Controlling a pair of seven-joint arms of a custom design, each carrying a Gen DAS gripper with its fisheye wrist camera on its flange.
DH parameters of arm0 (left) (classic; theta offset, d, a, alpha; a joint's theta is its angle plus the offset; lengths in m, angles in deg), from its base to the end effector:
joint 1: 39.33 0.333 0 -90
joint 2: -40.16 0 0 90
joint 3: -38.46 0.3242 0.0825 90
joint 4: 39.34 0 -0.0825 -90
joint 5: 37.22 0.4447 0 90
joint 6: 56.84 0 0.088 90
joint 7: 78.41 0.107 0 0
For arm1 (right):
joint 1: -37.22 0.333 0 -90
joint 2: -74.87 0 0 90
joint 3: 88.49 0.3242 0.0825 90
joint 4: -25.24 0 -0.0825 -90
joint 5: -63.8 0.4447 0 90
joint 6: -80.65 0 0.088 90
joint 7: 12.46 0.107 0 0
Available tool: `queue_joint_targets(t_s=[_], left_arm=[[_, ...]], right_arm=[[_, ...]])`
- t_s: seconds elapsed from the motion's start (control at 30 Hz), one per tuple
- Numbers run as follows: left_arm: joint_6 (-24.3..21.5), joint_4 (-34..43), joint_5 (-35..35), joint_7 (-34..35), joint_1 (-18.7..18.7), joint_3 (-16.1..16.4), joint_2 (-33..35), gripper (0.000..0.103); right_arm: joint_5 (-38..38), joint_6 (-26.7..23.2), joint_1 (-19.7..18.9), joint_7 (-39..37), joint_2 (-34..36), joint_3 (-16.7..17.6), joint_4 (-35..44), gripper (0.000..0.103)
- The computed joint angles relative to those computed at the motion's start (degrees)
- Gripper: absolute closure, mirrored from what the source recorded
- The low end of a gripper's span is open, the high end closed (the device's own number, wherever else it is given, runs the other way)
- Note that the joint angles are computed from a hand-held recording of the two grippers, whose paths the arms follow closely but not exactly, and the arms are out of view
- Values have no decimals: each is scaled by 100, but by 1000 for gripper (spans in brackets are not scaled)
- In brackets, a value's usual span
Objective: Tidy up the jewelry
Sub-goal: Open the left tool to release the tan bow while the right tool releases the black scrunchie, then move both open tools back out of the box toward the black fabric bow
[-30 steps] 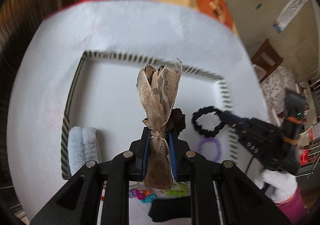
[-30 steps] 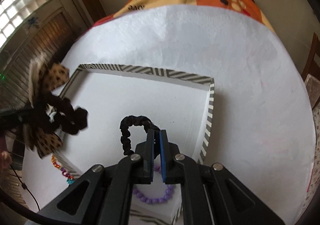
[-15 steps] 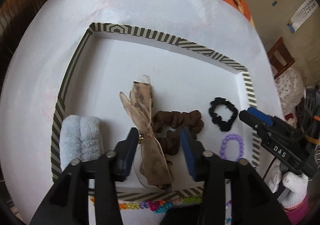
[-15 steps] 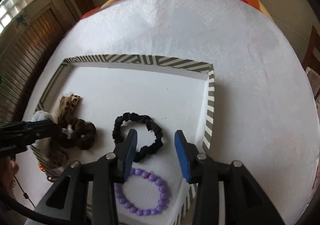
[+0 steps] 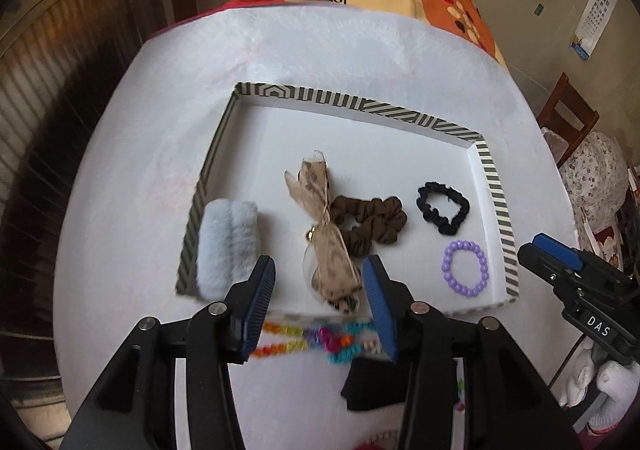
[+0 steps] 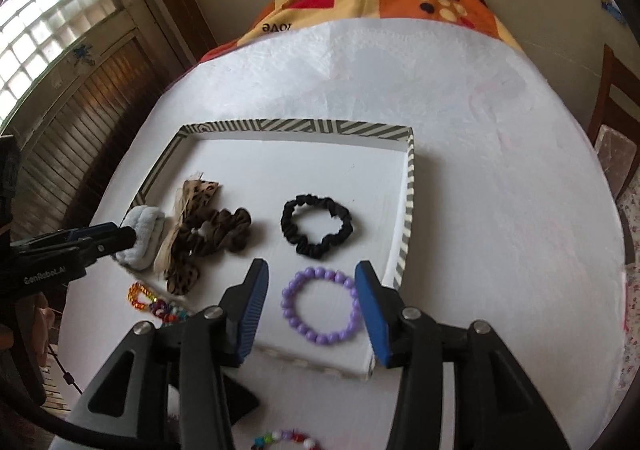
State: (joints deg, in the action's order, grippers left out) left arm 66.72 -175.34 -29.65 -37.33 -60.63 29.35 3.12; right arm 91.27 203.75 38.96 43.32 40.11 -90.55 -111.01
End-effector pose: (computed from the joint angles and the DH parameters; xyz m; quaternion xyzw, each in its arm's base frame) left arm 0.3849 -0.2317 0.5900 -0.7779 0.5830 -0.1952 0.1300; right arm 0.4574 0.0146 0.5764 -0.7985 0.5262 -0.0526 0.2875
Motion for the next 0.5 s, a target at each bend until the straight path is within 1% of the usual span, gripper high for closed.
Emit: queue_joint_targets(t_s=[0.13, 0.37, 0.5], left_arm=[[-281, -100, 105, -176, -24, -133, -340, 66], [-671, -241, 318, -401, -191, -292, -811, 66], [-817, -315, 336, -520, -324, -320, -1022, 66]], right_arm=[[-26, -163, -38, 89, -290, -5, -123, 55], [-61, -378, -76, 46, -888, -17, -398, 52], [-94, -496, -132, 7, -1198, -23, -542, 51]])
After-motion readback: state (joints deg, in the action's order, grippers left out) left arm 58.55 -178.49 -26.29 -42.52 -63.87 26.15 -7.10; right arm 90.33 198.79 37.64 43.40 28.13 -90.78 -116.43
